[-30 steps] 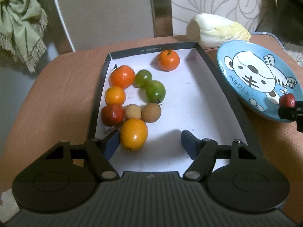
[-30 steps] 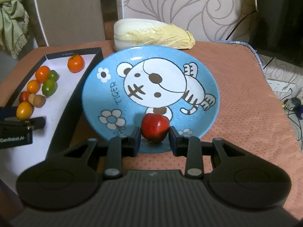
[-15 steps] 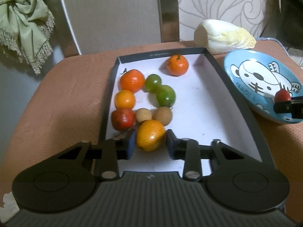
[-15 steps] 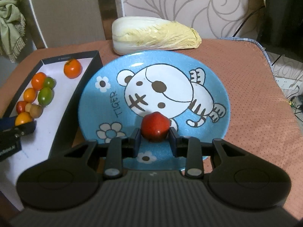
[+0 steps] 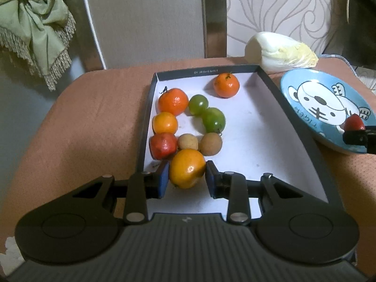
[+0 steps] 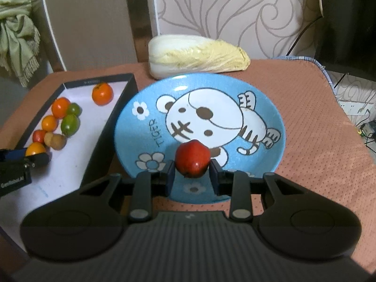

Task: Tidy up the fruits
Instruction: 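Lower the red fruit onto the blue plate with the right tool while the left tool grasps a tangerine, then carry the tangerine onto the blue plate with the left tool and release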

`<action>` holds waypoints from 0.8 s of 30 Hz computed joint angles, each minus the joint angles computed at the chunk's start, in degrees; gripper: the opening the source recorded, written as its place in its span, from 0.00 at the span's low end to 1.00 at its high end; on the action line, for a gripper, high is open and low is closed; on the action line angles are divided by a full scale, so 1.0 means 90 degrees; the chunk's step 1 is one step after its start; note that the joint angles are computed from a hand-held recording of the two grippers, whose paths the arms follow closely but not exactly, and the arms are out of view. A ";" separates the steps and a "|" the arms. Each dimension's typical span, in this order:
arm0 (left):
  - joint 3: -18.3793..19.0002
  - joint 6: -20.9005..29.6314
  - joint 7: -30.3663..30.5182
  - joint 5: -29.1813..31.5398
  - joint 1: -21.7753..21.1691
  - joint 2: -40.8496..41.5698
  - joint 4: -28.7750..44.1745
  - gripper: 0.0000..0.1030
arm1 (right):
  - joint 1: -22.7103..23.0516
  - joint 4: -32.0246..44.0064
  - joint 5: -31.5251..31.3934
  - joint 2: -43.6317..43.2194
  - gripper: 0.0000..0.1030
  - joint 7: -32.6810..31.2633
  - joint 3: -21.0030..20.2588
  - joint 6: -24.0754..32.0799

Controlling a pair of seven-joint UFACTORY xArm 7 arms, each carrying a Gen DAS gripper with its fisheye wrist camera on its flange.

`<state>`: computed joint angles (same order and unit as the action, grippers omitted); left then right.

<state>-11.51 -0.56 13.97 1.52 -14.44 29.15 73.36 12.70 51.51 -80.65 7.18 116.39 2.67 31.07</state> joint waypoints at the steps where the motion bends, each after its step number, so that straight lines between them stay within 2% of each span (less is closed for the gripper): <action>1: -0.0071 0.0010 0.0019 -0.0011 0.0053 -0.0041 -0.0024 0.37 | -0.0005 -0.0003 -0.0014 0.0008 0.34 0.0027 -0.0009 0.0016; 6: -0.0759 0.0012 0.0330 -0.0180 0.0589 -0.0249 -0.0180 0.37 | -0.0106 -0.0058 -0.0177 0.0053 0.34 0.0505 -0.0101 -0.0121; 12: -0.1125 0.0046 0.0601 -0.0405 0.0769 -0.0444 -0.0223 0.37 | -0.0180 -0.0064 -0.0370 0.0114 0.35 0.0648 -0.0136 -0.0100; 18: -0.1613 0.0075 0.1016 -0.0644 0.0974 -0.0522 -0.0189 0.37 | -0.0121 -0.0231 -0.0280 -0.0159 0.36 0.0688 -0.0036 0.0257; 22: -0.1708 0.0115 0.1210 -0.0755 0.0894 -0.0499 -0.0118 0.37 | -0.0088 -0.0457 -0.0425 -0.0526 0.37 0.0854 0.0113 0.0430; 24: -0.1740 0.0163 0.1304 -0.0811 0.0844 -0.0468 -0.0068 0.37 | -0.0074 -0.0560 -0.0244 -0.0712 0.37 0.0738 0.0206 0.0496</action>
